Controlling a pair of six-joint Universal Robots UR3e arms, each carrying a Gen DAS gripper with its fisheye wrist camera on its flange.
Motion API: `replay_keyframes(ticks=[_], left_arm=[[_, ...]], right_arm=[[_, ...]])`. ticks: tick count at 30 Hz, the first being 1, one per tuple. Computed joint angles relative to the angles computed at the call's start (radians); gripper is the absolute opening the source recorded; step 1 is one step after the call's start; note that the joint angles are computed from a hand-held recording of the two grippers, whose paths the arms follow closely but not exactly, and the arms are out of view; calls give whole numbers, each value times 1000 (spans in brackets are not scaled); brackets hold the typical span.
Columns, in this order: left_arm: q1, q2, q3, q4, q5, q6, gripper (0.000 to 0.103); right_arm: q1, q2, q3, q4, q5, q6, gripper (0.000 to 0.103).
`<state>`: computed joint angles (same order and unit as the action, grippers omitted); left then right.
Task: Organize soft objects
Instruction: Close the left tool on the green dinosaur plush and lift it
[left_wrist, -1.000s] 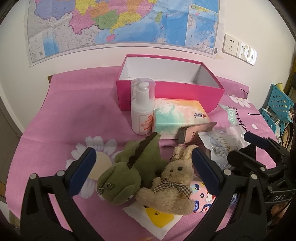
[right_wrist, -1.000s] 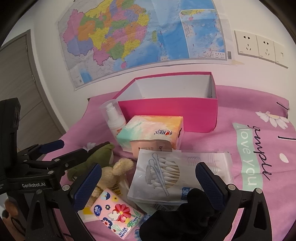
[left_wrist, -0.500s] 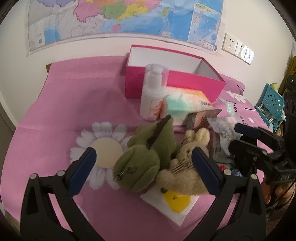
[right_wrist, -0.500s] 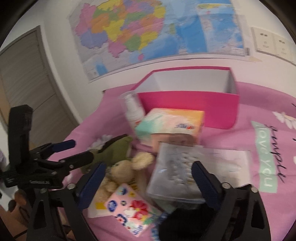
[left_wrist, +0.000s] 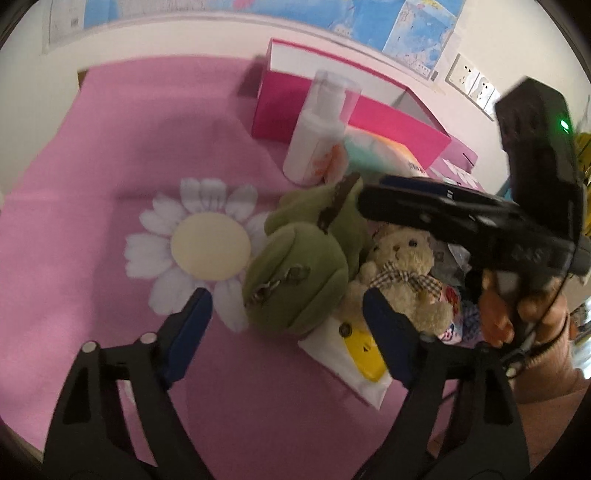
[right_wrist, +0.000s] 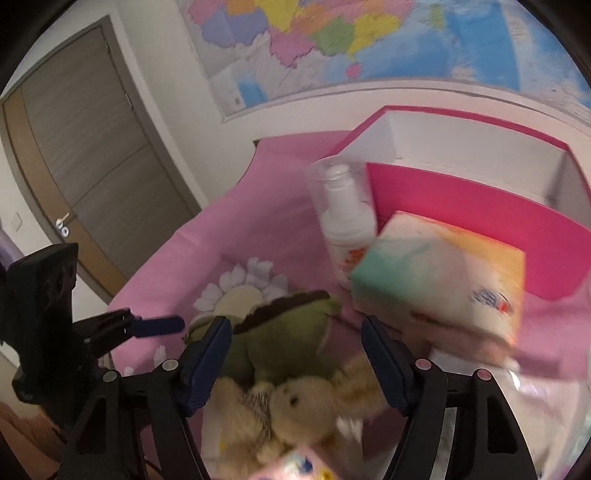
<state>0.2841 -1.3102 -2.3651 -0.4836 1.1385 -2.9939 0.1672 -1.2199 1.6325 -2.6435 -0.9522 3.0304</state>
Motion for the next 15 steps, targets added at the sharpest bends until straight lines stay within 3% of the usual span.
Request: replay_keyframes(ticks=[2,5,6,7,9,15], left_arm=[[26,0,-4,-28,-34,16,80],[69,-3,-5,-82,-99,44,58],[82,-6,-3,-100,-121,57,56],[88,-4,-6,-102,-129,59,56],[94,-5,-5,-109,-137,66,55],[112,29,2,-143,-156,78,55]], right_arm=[[18,47,-75,55,-9,4,74],[30,118,-175,131,8,0,74],[33,136,-203,154,8,-2,74],[34,152,-222,175,15,-3,73],[32,173,-247,205,29,-13,59],[17,142,-190,169,60,-37,52]])
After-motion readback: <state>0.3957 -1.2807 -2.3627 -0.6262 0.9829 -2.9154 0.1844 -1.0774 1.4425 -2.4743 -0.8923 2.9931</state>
